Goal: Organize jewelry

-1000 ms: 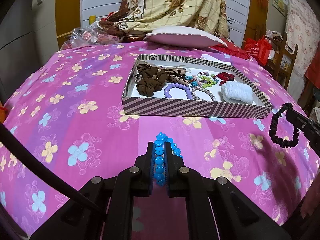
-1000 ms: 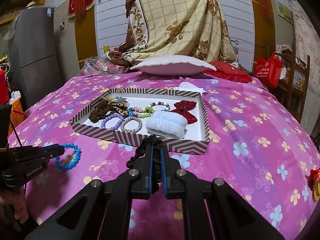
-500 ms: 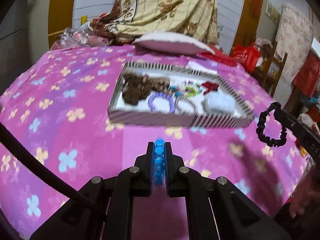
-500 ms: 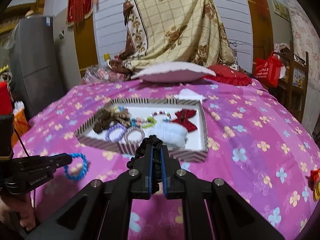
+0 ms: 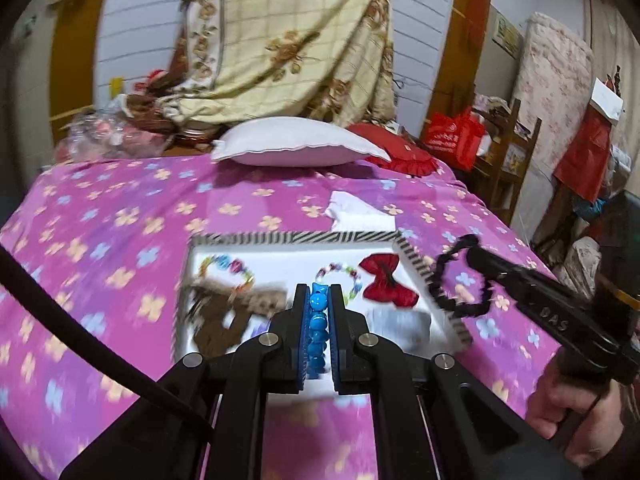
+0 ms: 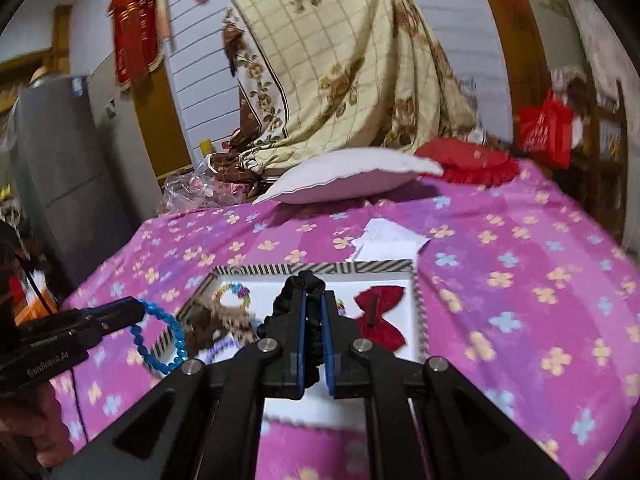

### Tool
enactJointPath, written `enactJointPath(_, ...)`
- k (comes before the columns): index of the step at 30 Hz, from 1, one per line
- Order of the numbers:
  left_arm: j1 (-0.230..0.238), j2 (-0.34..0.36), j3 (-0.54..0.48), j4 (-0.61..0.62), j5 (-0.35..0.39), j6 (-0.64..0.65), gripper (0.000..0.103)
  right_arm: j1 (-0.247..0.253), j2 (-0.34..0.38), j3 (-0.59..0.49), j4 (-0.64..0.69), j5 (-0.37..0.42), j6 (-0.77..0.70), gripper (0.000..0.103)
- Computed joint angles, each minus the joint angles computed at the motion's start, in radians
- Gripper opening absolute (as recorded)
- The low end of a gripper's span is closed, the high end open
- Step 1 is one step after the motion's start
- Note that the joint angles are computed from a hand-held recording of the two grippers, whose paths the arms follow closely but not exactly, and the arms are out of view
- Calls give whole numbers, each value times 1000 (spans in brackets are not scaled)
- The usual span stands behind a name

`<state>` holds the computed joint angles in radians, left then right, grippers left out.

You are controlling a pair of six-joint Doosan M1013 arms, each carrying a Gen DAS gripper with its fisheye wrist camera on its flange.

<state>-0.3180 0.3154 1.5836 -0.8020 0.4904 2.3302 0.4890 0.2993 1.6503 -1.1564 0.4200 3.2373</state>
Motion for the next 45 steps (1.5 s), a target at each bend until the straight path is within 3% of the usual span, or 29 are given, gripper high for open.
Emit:
enactJointPath(4, -21, 85, -124, 165, 52, -175, 21, -43, 59, -72, 209, -36, -211, 7)
enactJointPath(11, -57, 209, -271, 348, 117, -362, 21, -92, 125, -123, 495, -61, -456, 7)
enactJointPath(15, -64, 252, -304, 424, 135, -449, 21, -117, 154, -143, 792, -109, -705, 7)
enactJointPath(21, -61, 290, -339, 526, 177, -554, 21, -122, 193, -190, 922, -45, -802, 7)
enactJointPath(26, -61, 284, -326, 566, 155, -575, 21, -129, 200, -196, 927, -12, -765, 11)
enactJointPath(30, -57, 275, -317, 563, 140, -577, 34, -133, 188, -176, 898, -32, -717, 17)
enactJointPath(37, -50, 250, -296, 583, 136, -602, 36, -134, 169, -157, 883, -32, -715, 23)
enactJointPath(41, -45, 212, -255, 593, 117, -614, 40, -126, 133, -119, 804, -37, -635, 23)
enactJointPath(45, -38, 147, -185, 600, 93, -636, 56, -95, 58, -32, 623, -43, -462, 23)
